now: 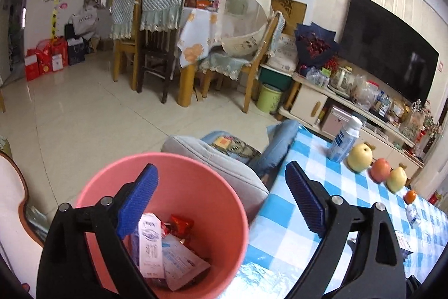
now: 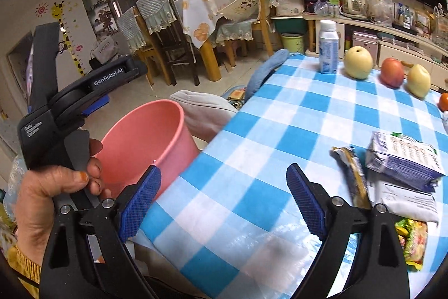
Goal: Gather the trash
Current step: 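Return both tools to the table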
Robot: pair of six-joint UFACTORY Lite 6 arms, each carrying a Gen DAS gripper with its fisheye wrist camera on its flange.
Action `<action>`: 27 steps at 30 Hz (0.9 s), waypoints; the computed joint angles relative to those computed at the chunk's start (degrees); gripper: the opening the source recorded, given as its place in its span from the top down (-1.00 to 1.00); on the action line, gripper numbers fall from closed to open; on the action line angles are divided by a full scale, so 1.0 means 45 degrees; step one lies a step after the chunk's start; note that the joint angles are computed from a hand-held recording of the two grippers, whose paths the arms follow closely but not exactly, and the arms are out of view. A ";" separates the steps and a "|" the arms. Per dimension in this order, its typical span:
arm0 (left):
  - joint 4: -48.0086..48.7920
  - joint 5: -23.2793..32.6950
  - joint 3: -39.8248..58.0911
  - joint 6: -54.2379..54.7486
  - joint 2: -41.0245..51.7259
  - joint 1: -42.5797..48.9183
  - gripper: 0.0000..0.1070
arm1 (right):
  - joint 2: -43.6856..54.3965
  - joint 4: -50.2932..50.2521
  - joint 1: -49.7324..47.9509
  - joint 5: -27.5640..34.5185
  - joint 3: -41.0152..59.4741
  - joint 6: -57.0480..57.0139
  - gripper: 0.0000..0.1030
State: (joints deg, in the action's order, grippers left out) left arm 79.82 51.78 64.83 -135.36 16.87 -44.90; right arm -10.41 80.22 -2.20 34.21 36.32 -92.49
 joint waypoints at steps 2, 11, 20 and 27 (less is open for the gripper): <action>0.0308 -0.0373 -0.0218 -0.0356 -0.0128 -0.0039 -0.73 | -0.0200 -0.0162 -0.0521 0.0317 -0.0135 -0.0090 -0.82; 0.0455 -0.1425 0.0978 0.0360 0.1102 -0.0270 -0.73 | -0.0916 -0.0876 -0.2332 0.1249 -0.0579 -0.0496 -0.82; 0.0960 -0.1993 0.1712 -0.0449 0.1787 -0.0678 -0.73 | -0.1495 -0.1205 -0.4132 0.2128 -0.0850 -0.1418 -0.82; 0.0674 -0.1794 0.2865 0.0272 0.2713 -0.1037 -0.73 | -0.1429 -0.1225 -0.5711 0.3171 -0.0793 -0.2331 -0.84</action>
